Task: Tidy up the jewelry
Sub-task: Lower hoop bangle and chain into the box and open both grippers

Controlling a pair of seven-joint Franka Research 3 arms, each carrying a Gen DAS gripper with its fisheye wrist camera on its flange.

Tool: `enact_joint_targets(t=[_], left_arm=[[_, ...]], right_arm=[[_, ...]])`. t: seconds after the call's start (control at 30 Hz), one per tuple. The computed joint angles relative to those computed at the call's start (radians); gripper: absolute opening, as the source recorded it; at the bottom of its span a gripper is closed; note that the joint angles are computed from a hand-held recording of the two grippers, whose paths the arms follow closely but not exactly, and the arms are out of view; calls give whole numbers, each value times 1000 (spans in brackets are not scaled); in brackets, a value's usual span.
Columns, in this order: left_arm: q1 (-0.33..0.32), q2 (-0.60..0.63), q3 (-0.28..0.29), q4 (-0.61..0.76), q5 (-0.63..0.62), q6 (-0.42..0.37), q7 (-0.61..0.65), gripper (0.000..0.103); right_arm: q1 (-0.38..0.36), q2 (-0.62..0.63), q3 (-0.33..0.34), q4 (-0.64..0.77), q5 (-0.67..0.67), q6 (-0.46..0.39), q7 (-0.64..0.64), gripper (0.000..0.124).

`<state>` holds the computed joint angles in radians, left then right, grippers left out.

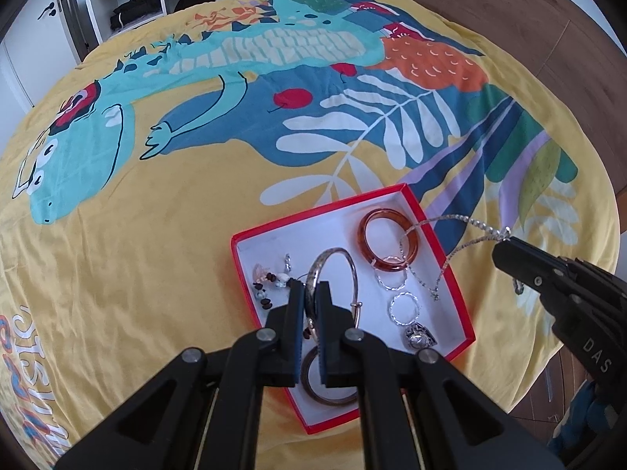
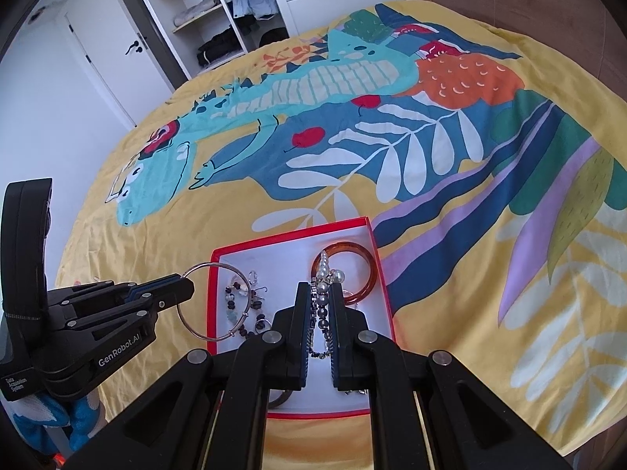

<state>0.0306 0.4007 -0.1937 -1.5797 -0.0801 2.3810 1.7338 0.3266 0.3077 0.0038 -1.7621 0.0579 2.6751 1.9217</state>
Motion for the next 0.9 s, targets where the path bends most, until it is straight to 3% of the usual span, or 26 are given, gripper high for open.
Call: enact_joint_targets(t=[0.9], left_arm=[[-15, 83, 15, -7, 96, 34, -70, 5]], right_arm=[[11, 80, -13, 16, -1, -47, 6, 8]])
